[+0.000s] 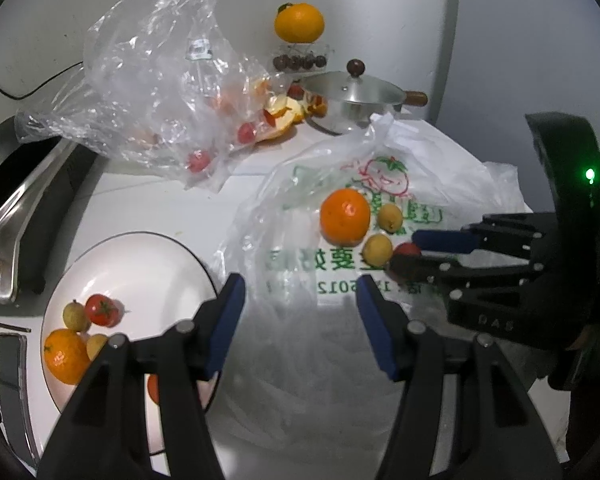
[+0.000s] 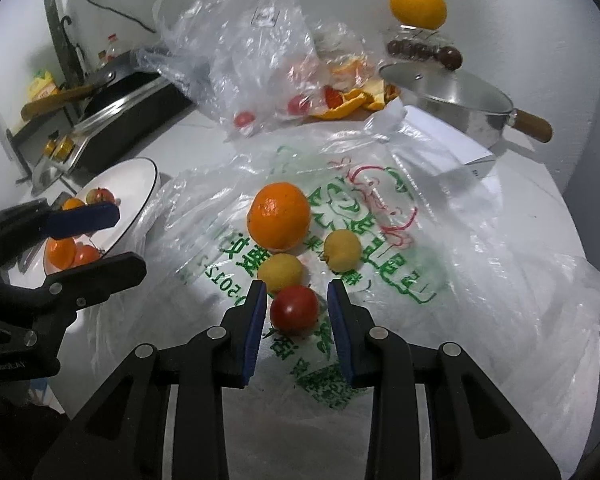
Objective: Organize fruits
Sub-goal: 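Grasp a red tomato with the right tool while the left tool grasps a small yellow fruit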
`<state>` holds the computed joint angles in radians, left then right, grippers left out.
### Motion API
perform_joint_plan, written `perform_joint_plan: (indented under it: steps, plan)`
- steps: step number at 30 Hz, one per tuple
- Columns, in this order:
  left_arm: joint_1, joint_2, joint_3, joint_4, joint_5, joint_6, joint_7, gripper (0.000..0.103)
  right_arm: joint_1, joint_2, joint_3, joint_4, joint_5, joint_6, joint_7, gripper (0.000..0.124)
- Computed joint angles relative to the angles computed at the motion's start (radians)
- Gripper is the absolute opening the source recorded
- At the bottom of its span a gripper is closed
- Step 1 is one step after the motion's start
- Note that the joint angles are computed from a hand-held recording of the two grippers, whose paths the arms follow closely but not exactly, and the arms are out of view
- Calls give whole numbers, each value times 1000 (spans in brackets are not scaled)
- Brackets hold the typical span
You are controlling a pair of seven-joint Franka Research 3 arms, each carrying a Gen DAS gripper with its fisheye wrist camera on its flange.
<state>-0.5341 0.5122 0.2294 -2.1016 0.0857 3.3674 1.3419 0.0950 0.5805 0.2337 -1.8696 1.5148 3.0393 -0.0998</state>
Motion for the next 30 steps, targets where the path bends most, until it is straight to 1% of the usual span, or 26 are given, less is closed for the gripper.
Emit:
perform_joint_plan:
  steps: [1,3,4,6,9,13,18,23,30]
  plan:
    - [-4,2,4,3,-1,-1,1,59,9,2,-11,-3,-39,-6,37,33]
    - [-8,6,7,10,-2,-6,1,59,9,6,-12,-8,-85,-8,72,33]
    - [-12,9,10,13,-3,-9,0,59,0,6,-2,-11,-90,-8,70,33]
    - [-26,13,21,19,-2,-15,-1,59,-21,6,15,-16,-90,-15,58,29]
    - [-55,21,43,33,1,-23,-4,59,-48,-1,38,-20,-39,-16,-3,28]
    - [-82,36,60,61,12,-43,-20,59,-51,-23,21,-26,56,-40,-92,28]
    - [-76,63,43,111,59,-73,-50,59,-28,-47,-38,-31,141,-77,-153,28]
    - [-27,94,-14,174,124,-125,-92,59,-4,-61,-94,-35,179,-112,-176,28]
    - [22,140,-70,256,204,-185,-152,58,-4,-54,-119,-27,177,-146,-167,28]
